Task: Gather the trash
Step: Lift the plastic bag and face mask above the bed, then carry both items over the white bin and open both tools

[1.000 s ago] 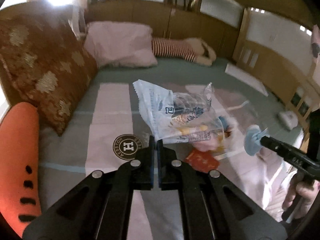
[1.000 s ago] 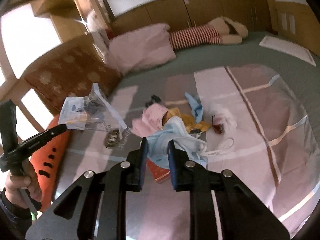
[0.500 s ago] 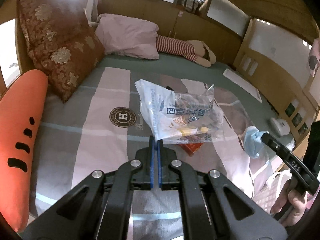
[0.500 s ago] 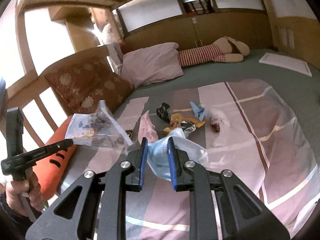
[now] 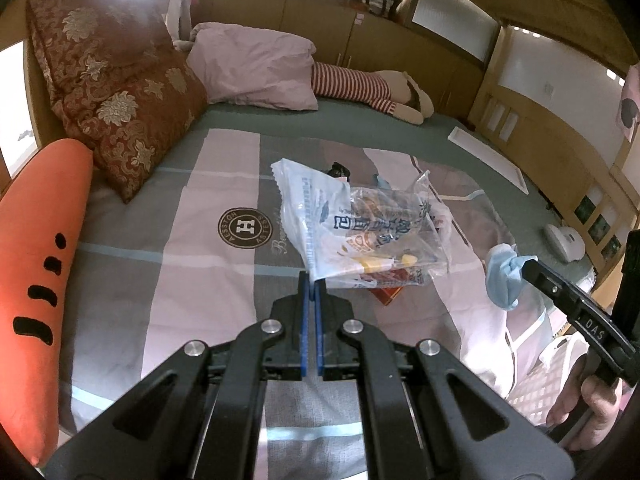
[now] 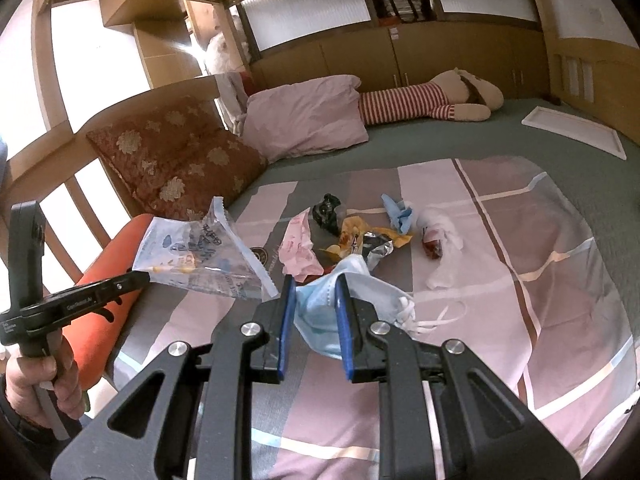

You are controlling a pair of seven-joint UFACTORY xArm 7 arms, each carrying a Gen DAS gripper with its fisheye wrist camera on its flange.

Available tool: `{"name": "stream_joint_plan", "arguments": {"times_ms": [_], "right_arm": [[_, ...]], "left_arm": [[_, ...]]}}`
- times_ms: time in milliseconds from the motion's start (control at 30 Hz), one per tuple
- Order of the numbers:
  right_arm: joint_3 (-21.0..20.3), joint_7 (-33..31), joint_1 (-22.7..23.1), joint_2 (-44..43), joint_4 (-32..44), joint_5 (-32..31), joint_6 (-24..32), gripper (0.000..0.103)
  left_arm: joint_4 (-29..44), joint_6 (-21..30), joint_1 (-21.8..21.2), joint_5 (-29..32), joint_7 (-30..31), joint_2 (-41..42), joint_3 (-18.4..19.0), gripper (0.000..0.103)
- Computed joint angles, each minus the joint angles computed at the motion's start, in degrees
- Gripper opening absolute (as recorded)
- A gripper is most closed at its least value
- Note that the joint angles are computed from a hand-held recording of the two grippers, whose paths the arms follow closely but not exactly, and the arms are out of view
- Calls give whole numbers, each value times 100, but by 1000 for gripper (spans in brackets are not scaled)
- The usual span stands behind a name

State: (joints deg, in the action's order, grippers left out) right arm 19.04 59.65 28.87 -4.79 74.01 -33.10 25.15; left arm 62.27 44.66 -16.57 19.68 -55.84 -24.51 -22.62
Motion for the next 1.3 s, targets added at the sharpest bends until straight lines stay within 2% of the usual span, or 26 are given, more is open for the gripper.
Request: {"name": "stream_joint_plan", "arguments": {"times_ms": [500,600,733,900,1000,1167,1200,1233,1300], "right_arm": [[-3,32,-22,-63,-68,-69,57,21],[11,182,-120,-292,-252,-112,-35,21],[120,363,-372,-1275,-948,-10,-55,21],[25,36,-412,-3058,-2050,657,738,21],[-1,-224,-403,-4249,-2602,1033,1759,21],[23,-356,-497,-5597,-3365,1671,2939,21],[25,-350,-546,-5796,-3512,1796,3118,28],[11,-323,-597,-6019,-3678,1944,3343,48],[41,-226,-772,-6440,-3915,2159,3617,73]], "left_arm": [[91,125,14,212,-28,103,-77,3],[130,184,-7,276,-25,154,-94,3],[152,233,-81,349,58,209,-93,3],[213,202,-192,387,180,280,-101,3],[309,154,-251,420,225,403,-134,3],[612,25,-456,602,346,753,-265,3],[667,-9,-523,615,344,817,-277,3],[793,-53,-617,623,393,952,-313,3],[1056,-71,-809,745,450,1217,-392,3]]}}
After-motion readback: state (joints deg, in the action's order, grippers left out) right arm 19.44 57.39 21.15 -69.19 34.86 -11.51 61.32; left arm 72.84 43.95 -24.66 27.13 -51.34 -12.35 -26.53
